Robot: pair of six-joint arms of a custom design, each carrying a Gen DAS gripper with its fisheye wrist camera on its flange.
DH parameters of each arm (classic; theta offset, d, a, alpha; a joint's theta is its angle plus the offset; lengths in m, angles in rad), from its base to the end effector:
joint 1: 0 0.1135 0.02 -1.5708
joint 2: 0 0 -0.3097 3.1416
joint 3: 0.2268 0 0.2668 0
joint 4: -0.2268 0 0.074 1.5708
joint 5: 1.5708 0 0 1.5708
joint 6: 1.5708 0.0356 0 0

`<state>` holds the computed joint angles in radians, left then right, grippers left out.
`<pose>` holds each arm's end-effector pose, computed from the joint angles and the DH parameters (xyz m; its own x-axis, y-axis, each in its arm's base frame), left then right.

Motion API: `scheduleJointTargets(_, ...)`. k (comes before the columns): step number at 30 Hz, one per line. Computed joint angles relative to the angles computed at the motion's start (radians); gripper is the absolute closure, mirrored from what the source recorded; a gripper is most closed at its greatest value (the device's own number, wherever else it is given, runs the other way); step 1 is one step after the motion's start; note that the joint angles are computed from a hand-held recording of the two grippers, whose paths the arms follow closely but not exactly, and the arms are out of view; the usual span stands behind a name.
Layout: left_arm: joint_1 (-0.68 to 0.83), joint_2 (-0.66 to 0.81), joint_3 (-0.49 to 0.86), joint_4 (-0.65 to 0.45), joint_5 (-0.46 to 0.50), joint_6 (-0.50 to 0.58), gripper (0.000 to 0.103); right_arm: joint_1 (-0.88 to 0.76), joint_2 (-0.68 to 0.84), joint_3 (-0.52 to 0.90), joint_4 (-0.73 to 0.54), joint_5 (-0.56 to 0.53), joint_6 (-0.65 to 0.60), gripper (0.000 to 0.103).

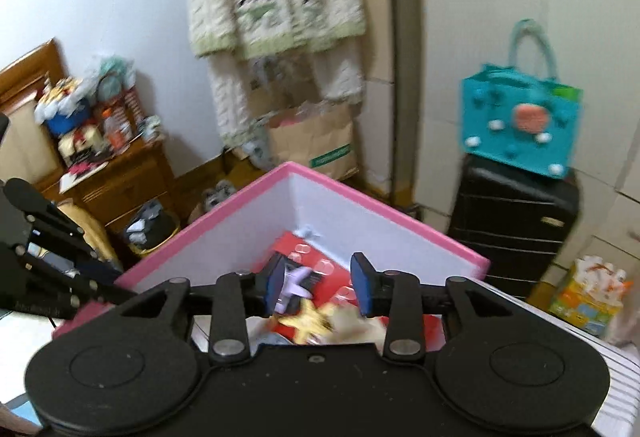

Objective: Organize rigid objects
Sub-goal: 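Move the right gripper to the white charger cube and grasp it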

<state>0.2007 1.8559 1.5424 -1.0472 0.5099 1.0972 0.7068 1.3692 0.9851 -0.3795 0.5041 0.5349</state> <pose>0.3904 0.0617 0.2848 -0.5032 0.6903 -0.5199 0.8190 0.5728 -0.0321 0.2374 0.1801 0.3024 -0.6070 0.0686 -0.7917 0.0071 0.9967 0.0809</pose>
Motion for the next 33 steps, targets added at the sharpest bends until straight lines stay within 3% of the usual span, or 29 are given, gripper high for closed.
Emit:
scheduleJointTargets(5,0.007,-0.007,-0.011,0.006,0.009,0.008,0.094,0.083,-0.149,-0.079,-0.179,0.175,0.144,0.059)
scheduleJointTargets(8,0.011,-0.007,-0.01,0.004,0.012,0.019,0.094,0.102,-0.219,-0.146,-0.248,0.208,0.249,0.059)
scheduleJointTargets(13,0.009,-0.012,-0.019,0.011,0.012,0.02,0.094,0.104,-0.29,-0.323,-0.163,0.178,0.331,0.059)
scheduleJointTargets(18,0.011,-0.013,-0.024,0.015,0.019,0.011,0.094,0.082,-0.242,-0.438,0.005,0.058,0.265,0.059)
scheduleJointTargets(24,0.016,-0.019,-0.025,0.006,0.019,0.03,0.093,0.055,-0.163,-0.49,0.169,0.034,0.226,0.059)
scheduleJointTargets(27,0.013,-0.036,-0.047,0.031,0.014,0.028,0.093,0.038,-0.082,-0.452,0.172,0.058,0.18,0.059)
scheduleJointTargets(33,-0.006,-0.059,-0.061,0.045,-0.029,0.033,0.093,-0.034,-0.019,-0.383,0.138,0.007,0.128,0.056)
